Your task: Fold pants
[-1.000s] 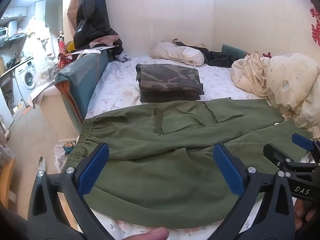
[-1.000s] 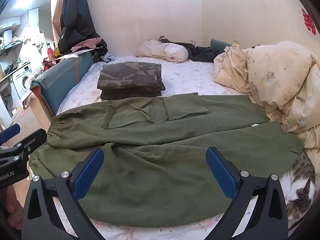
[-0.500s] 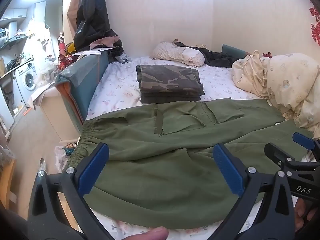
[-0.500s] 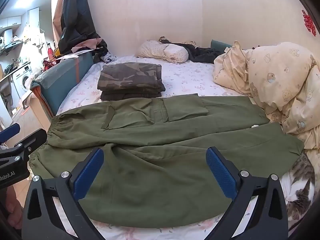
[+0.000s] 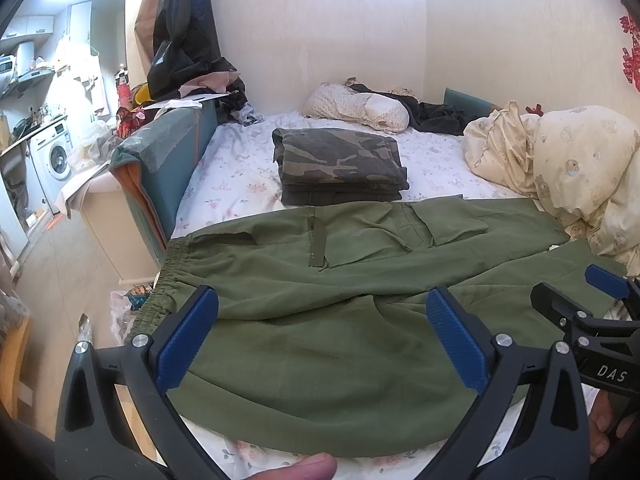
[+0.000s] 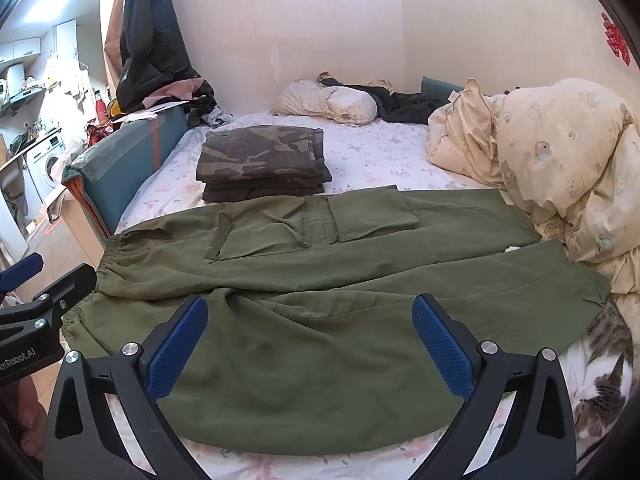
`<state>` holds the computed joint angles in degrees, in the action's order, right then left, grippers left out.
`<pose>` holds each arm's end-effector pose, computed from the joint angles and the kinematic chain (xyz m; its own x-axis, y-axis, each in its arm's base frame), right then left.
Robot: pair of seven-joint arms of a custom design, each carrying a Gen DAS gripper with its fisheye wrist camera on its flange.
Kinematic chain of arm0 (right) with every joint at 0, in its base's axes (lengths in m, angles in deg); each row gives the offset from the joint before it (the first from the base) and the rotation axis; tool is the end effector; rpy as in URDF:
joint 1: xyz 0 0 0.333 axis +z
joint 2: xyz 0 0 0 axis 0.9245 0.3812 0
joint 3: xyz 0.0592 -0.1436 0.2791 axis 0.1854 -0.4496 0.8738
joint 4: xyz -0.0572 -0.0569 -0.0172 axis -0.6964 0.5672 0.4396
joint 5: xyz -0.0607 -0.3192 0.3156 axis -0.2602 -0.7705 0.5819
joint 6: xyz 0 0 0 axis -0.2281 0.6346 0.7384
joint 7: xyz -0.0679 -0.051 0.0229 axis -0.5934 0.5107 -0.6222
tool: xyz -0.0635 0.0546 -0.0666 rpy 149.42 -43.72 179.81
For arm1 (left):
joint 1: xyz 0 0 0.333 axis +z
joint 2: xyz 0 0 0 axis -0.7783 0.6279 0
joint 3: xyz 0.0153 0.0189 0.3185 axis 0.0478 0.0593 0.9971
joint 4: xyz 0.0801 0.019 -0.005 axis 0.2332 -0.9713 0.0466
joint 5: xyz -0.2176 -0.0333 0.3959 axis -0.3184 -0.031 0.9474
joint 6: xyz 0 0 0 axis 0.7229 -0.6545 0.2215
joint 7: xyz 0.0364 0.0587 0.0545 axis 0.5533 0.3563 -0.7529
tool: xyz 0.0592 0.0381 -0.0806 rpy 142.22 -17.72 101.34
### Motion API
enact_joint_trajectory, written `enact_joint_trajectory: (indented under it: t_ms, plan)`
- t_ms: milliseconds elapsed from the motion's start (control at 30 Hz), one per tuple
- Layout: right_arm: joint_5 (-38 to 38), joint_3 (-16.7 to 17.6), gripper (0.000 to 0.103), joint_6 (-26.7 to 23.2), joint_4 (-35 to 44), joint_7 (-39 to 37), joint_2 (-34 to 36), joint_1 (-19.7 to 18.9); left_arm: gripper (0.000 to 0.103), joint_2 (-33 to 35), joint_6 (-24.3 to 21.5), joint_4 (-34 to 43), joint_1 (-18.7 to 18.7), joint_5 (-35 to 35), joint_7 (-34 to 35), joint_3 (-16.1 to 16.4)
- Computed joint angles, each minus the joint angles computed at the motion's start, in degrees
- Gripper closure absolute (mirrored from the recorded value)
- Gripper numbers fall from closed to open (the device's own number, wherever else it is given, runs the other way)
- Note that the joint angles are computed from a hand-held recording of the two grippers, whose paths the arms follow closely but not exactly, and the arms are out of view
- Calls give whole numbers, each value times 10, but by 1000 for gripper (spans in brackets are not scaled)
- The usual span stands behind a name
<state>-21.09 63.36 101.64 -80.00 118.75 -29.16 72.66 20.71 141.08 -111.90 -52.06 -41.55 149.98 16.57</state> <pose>0.6445 0.0694 0.4888 -0.4157 -0.9083 -0.0466 -0.5552 0.2940 -0.7780 0.7455 -0.2413 0.4937 -0.4698 -0.8827 0.0090 -0.5206 0.2688 -0.8103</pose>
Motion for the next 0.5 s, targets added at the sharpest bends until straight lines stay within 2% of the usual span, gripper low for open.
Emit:
enact_joint_trajectory:
  t_ms: [500]
  plan:
    - [-12, 0, 0, 1, -3, 10, -1, 0, 0, -1, 2, -4, 2, -1, 2, -2]
